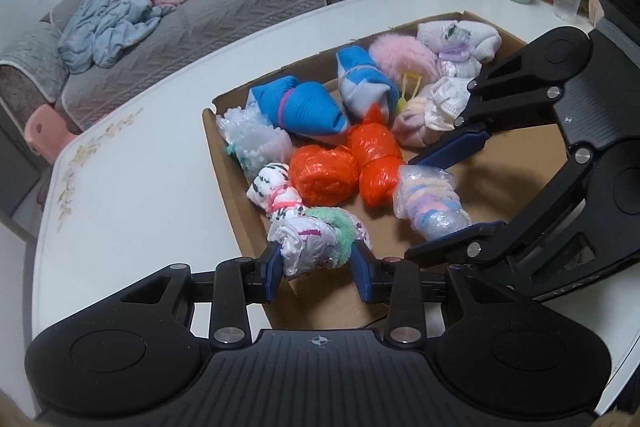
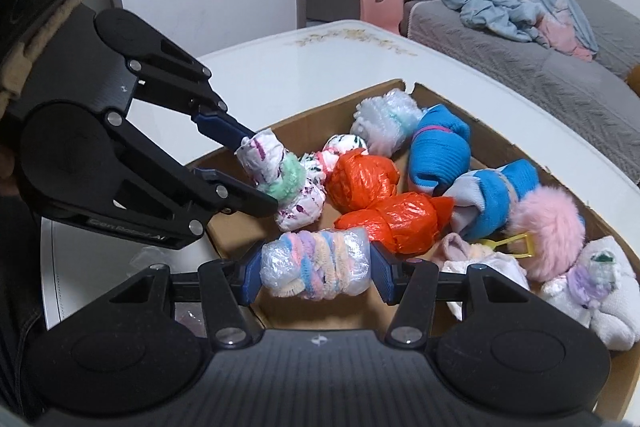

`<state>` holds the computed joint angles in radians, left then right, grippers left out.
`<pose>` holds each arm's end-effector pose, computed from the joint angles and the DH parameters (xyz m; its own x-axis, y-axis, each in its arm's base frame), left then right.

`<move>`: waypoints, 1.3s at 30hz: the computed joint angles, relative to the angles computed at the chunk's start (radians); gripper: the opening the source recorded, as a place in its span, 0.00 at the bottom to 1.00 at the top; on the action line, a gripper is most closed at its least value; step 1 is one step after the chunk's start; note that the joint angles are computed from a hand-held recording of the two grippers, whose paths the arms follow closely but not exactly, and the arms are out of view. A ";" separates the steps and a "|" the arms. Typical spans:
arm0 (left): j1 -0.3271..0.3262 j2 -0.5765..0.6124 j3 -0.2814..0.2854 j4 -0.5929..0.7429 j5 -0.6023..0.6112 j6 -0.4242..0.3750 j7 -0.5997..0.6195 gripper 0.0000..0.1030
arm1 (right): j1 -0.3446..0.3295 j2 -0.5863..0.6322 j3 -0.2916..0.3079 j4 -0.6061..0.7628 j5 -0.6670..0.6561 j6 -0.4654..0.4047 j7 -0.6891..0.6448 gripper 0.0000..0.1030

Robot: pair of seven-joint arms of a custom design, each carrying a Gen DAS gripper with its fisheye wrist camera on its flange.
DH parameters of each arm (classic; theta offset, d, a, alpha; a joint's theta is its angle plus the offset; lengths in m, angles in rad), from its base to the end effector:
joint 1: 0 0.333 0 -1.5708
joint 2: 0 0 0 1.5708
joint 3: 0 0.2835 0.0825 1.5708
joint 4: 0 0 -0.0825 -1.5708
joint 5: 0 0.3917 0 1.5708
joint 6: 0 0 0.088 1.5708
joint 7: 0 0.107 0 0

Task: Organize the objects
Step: 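Carry the white-green bundle and pastel bundle into the tray and lower them, then open both tools to release the bundles in the tray and withdraw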

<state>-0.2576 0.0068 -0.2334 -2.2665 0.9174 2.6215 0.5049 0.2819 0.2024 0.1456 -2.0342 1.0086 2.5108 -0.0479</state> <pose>0.4764 -0.2756 0.3484 -0.0861 -0.9716 -0.2203 -0.7972 0.1999 -0.5697 0.5570 0.2443 0.3360 0.9576 -0.2880 -0.0115 -0.2179 -0.6971 -0.6831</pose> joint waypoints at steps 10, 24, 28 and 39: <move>-0.012 -0.007 -0.010 0.001 0.070 -0.028 -0.050 0.57 | 0.007 0.000 0.000 -0.002 -0.025 0.011 0.011 0.51; -0.017 -0.068 -0.027 -0.043 0.125 -0.064 -0.138 0.75 | 0.009 -0.010 0.002 -0.008 -0.021 0.023 0.010 0.56; -0.013 -0.096 -0.032 -0.067 0.139 -0.056 -0.170 0.79 | 0.007 -0.021 -0.001 -0.015 -0.008 0.021 0.002 0.57; -0.004 -0.131 -0.041 -0.093 0.123 -0.039 -0.202 0.81 | 0.012 -0.041 -0.004 -0.025 -0.010 0.034 0.003 0.60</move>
